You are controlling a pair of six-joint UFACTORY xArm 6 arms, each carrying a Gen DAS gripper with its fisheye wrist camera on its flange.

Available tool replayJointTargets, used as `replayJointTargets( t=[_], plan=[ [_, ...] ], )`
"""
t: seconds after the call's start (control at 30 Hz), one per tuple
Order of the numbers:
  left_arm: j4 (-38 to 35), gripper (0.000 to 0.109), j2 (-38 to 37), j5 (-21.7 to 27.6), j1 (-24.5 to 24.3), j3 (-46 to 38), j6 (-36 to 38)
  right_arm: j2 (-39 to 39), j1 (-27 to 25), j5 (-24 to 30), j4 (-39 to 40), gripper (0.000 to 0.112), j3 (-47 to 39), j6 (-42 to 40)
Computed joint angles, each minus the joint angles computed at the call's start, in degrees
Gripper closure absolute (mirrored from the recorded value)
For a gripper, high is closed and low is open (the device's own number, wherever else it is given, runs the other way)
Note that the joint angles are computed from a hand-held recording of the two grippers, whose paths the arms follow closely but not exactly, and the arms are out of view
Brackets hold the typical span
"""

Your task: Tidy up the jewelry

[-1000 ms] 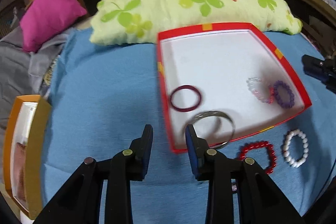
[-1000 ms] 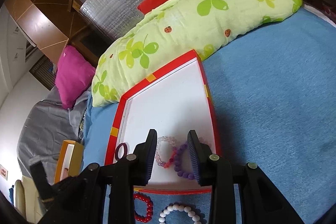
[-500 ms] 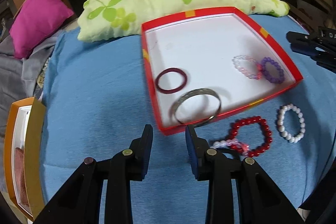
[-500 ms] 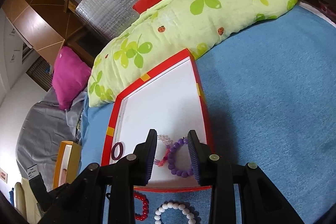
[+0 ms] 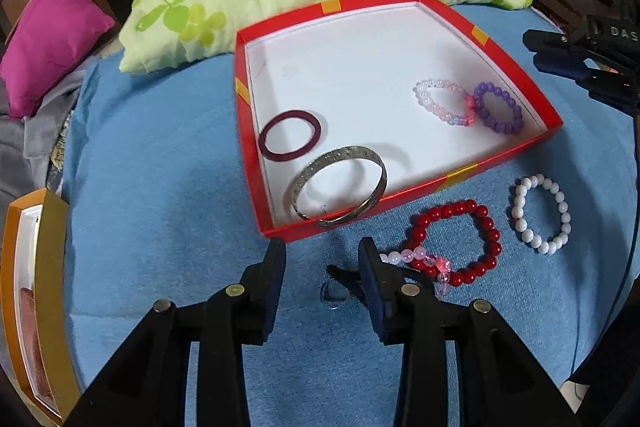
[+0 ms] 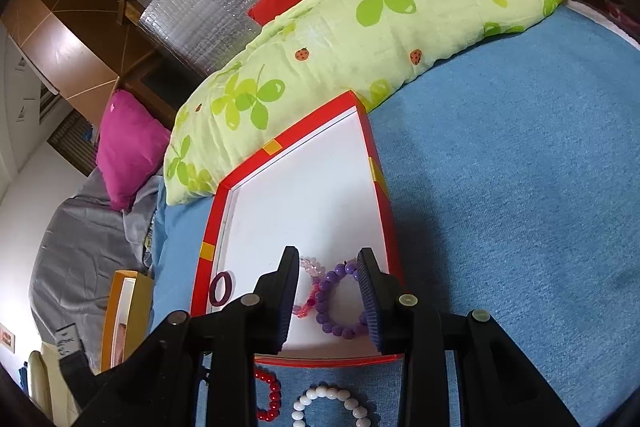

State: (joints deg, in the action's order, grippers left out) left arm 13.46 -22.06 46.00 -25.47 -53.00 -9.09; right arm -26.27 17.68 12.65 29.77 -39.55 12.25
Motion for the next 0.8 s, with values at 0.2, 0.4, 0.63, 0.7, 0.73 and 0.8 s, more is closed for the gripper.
replayJointTargets(
  t=[0.2, 0.4, 0.63, 0.7, 0.73, 0.8],
  plan=[
    [-1.64, 0.07, 1.34, -0.62, 1.61, -1.8, -2.07, -0.33, -0.04, -0.53, 0.11, 0.079, 0.48, 0.44],
    [-2.13, 0.07, 0.15, -3.13, 2.98, -1.66, -3.84, -0.7, -0.19, -0.78, 1.23, 0.079, 0.73, -0.24],
    [-0.14, 0.07, 0.56, -1.18, 2.81, -2.02, -4.15, -0.7, -0.15, -0.87, 0.88, 0.079, 0.71, -0.23],
    [0.04, 0.07, 0.79, -1.54, 2.5, -1.81, -3.89, -0.58, -0.13, -0.88, 1.02, 0.079, 0.65, -0.09],
    [0.57, 0.07, 0.93, -1.88, 2.11, -1.62, -4.11, -0.49, -0.07, -0.88, 0.96, 0.079, 0.62, 0.06],
    [1.16, 0.07, 1.37, -2.5, 1.89, -1.46, -4.23, -0.4, 0.16, -0.91, 1.31, 0.079, 0.55, -0.15]
  ],
)
